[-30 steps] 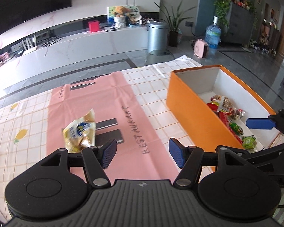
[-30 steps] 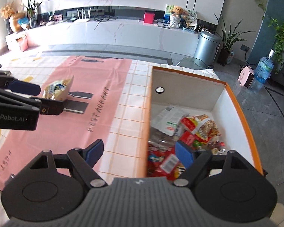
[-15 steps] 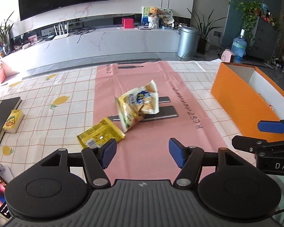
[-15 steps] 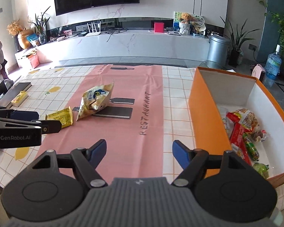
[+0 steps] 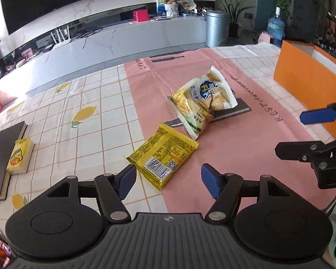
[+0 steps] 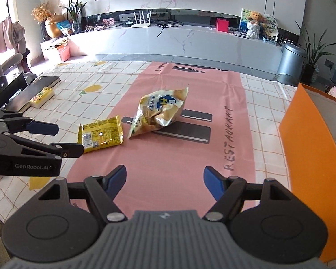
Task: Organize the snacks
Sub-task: 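Move both grippers back toward the yellow packet and cracker bag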
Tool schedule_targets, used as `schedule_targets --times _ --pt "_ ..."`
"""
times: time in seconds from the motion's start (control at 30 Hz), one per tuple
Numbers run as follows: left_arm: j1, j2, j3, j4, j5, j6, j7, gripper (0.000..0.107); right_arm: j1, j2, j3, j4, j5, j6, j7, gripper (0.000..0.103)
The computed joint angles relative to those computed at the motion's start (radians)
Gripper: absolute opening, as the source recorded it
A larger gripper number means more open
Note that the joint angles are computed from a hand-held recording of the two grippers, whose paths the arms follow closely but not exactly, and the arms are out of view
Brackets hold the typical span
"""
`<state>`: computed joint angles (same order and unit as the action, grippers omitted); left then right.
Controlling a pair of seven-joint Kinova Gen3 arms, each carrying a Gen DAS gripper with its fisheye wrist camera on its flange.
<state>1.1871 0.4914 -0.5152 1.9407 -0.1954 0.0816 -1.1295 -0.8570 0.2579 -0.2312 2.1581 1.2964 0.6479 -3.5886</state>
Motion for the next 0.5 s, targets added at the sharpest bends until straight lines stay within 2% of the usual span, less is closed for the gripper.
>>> schedule_targets --times 0.07,0.3,0.5 --pt "-0.045 0.015 0.038 -0.019 -0.037 0.009 -0.051 0.079 0.015 0.024 0.008 -0.021 0.008 -0.022 0.036 0.074" --pt "-0.287 0.037 0.275 -0.079 -0.094 0.052 -0.242 0.086 0.049 0.084 0.054 -0.081 0.045 -0.077 0.124 0.071" --pt "-0.358 0.073 0.344 -0.13 -0.091 0.076 -0.304 0.086 0.073 0.131 0.09 -0.115 0.125 -0.1 0.094 0.063"
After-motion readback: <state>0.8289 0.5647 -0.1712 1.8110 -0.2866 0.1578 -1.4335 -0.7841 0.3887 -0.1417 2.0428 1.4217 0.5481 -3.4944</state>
